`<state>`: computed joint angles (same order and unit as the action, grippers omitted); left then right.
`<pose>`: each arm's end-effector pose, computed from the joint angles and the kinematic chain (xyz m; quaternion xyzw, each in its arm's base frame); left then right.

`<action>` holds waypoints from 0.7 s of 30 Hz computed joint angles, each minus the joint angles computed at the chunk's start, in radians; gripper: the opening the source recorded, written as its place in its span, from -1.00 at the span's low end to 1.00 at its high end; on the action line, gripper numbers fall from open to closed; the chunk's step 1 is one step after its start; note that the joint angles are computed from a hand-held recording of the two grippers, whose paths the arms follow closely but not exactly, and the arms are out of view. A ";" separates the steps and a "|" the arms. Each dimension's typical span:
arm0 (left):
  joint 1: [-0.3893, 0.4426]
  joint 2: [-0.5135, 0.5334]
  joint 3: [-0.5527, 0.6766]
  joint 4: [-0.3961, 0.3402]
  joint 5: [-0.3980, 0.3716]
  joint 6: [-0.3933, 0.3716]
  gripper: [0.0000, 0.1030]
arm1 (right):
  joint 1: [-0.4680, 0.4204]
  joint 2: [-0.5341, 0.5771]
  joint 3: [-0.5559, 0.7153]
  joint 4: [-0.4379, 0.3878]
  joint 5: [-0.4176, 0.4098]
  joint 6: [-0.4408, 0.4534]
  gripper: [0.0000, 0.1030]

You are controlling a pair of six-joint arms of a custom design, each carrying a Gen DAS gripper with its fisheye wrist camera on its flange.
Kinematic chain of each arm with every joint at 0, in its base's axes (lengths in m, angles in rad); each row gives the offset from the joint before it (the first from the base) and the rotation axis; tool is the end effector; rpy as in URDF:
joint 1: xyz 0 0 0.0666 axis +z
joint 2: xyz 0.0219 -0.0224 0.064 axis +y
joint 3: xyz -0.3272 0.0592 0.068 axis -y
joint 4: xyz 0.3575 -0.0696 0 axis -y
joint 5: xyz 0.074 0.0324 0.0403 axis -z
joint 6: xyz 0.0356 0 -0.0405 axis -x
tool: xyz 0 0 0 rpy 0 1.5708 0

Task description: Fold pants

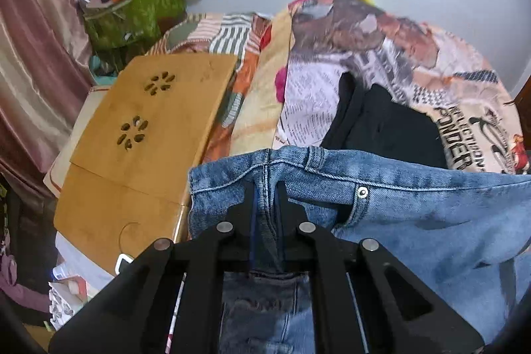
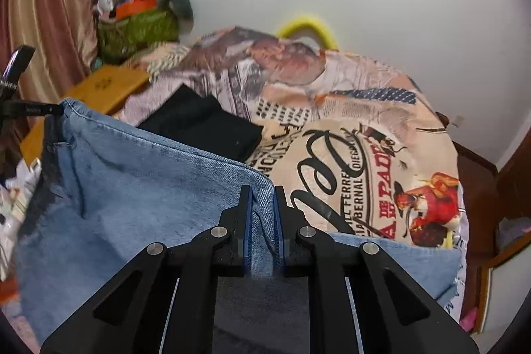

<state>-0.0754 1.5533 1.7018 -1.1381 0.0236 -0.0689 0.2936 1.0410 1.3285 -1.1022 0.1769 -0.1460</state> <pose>0.4962 -0.0387 0.4201 0.0724 0.9553 -0.0122 0.2865 0.3204 0.0899 0.4692 -0.0357 0.9256 0.0000 0.3767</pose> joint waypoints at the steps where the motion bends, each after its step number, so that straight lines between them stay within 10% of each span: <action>1: 0.004 -0.015 -0.012 0.000 0.007 0.001 -0.84 | 0.011 -0.013 -0.005 -0.008 0.002 -0.009 -0.81; 21: 0.119 -0.473 -0.475 0.036 0.110 -0.087 -0.84 | 0.269 -0.313 -0.201 -0.166 0.023 -0.296 -0.86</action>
<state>0.0434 1.0798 1.2270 -1.1023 0.1335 -0.1559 0.5626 0.7278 1.1271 -1.2684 0.1997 -0.4419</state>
